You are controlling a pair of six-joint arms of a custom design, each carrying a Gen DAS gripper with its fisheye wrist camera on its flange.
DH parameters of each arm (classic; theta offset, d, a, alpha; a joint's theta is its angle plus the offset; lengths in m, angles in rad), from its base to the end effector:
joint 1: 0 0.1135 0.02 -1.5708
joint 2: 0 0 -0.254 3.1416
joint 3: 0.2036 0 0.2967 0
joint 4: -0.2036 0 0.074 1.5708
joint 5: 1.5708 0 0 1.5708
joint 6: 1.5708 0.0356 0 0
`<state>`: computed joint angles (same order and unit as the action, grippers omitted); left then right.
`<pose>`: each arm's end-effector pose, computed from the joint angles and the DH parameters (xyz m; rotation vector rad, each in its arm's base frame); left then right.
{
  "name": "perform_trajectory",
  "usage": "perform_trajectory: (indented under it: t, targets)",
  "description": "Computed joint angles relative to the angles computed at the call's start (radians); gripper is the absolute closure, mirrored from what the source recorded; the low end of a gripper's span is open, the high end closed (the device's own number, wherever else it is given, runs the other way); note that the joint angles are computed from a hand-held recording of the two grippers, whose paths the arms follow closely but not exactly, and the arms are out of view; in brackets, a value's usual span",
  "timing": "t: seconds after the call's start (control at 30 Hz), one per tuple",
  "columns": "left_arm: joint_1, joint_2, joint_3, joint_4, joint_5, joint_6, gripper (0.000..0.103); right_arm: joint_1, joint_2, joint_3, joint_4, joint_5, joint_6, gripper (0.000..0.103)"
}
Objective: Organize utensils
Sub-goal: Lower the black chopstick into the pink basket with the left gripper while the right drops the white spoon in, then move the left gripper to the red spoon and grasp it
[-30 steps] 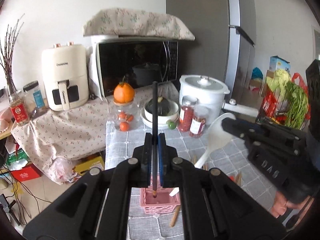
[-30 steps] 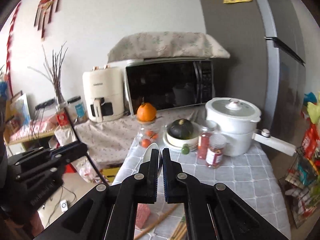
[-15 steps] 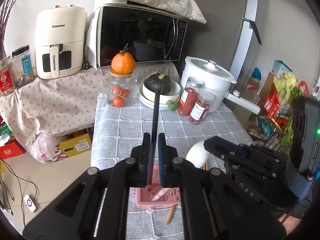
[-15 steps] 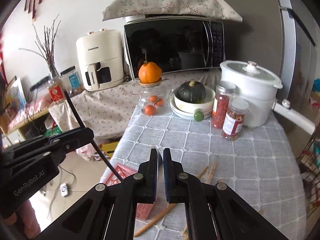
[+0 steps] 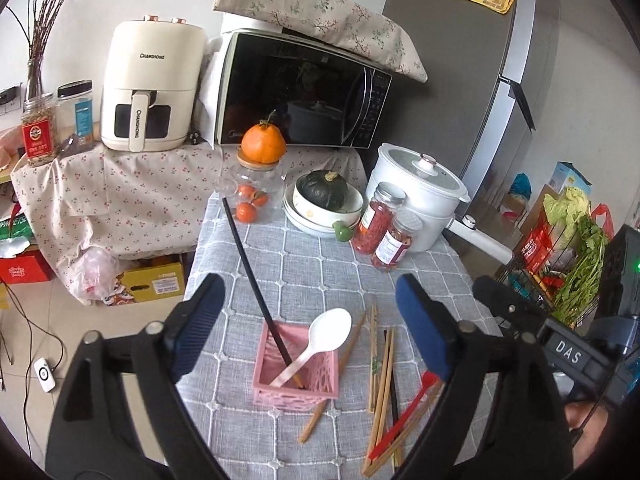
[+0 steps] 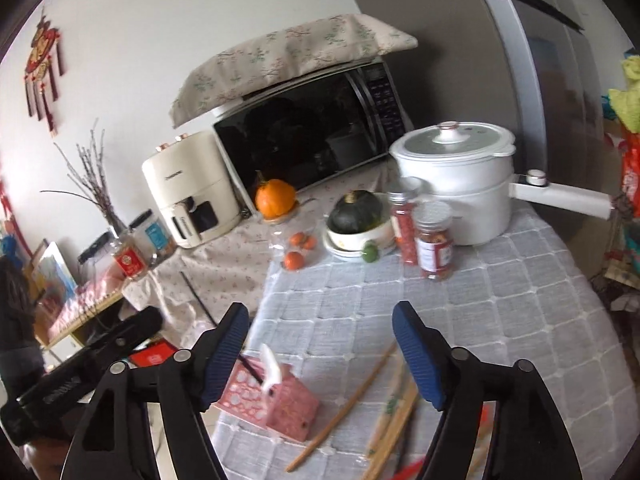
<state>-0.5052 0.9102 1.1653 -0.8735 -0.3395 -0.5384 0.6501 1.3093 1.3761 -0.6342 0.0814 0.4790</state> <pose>0.1964 -0.0951 0.3831 -0.2257 2.1465 -0.2333 0.2665 0.1990 0.3793 -0.1384 2.1869 0.5675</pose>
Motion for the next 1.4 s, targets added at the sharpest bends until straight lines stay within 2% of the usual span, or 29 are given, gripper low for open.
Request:
perform_trajectory:
  t: [0.1,0.2,0.5,0.8,0.9,0.97,1.07,1.23,1.4]
  targets:
    - [-0.026,-0.005,-0.009,-0.016,0.017,-0.054,0.004,-0.04,-0.031,-0.018,-0.065,0.034,-0.008,0.02]
    - [-0.061,0.025,0.0,-0.041,0.042,-0.084,0.004,-0.107,-0.054,-0.038,-0.126,0.016,-0.025,0.019]
    - [-0.211,0.179,0.072,-0.116,0.012,-0.122,0.004,-0.269,-0.104,-0.096,-0.244,-0.019,-0.086,0.016]
    - [-0.259,0.468,0.243,-0.176,0.208,-0.052,0.004,-0.39,-0.096,-0.128,-0.364,-0.075,-0.167,0.016]
    - [-0.262,0.585,0.312,-0.185,0.26,-0.032,0.015,-0.438,-0.099,-0.142,-0.385,-0.094,-0.188,0.016]
    - [-0.254,0.676,0.37,-0.203,0.306,-0.007,0.034,-0.475,-0.101,-0.147,-0.397,-0.114,-0.199,0.016]
    - [-0.25,0.817,0.477,-0.252,0.345,0.038,0.051,-0.523,-0.103,-0.152,-0.411,-0.143,-0.211,0.016]
    - [-0.273,1.015,0.661,-0.363,0.303,0.139,0.059,-0.585,-0.101,-0.152,-0.426,-0.182,-0.232,0.016]
    - [-0.282,1.137,0.794,-0.428,0.27,0.181,0.06,-0.615,-0.088,-0.147,-0.427,-0.206,-0.234,0.016]
